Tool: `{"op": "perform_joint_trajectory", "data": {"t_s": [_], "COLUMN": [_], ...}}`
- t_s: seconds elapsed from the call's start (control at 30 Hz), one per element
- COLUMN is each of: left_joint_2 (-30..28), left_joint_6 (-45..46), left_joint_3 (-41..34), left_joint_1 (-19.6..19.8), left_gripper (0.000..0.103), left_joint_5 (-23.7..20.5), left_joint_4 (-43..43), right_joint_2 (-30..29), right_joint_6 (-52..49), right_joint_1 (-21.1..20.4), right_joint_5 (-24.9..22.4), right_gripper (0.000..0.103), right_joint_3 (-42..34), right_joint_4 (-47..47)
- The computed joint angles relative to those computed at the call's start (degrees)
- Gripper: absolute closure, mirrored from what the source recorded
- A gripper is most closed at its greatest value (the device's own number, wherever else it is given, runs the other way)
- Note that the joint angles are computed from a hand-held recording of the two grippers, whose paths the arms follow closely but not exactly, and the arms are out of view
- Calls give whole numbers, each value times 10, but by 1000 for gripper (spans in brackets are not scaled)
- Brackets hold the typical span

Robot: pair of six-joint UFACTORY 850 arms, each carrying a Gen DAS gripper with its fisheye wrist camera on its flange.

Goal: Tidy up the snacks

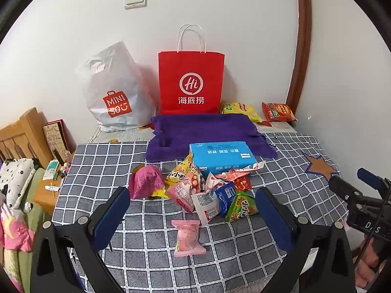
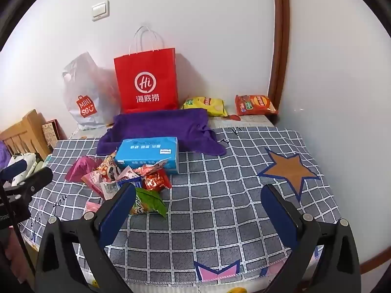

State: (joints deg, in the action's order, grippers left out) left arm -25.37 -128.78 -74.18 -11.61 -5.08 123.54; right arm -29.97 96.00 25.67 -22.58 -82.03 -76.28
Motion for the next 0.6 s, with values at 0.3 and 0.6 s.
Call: {"op": "perform_joint_trajectory", "data": {"t_s": [0.3,0.6], "left_joint_2": [9,13], "left_joint_6": [-11,-111], "left_joint_3": [5,7], "left_joint_1": [-4,0], "left_gripper": [0,0], "left_joint_5": [5,17], "left_joint_4": [20,116], "right_joint_2": [14,18], "right_joint_6": [8,21], "right_joint_1": [0,0], "right_joint_5": [4,8], "right_gripper": [2,2], "right_joint_3": [9,15], "right_joint_4": [5,-11]}}
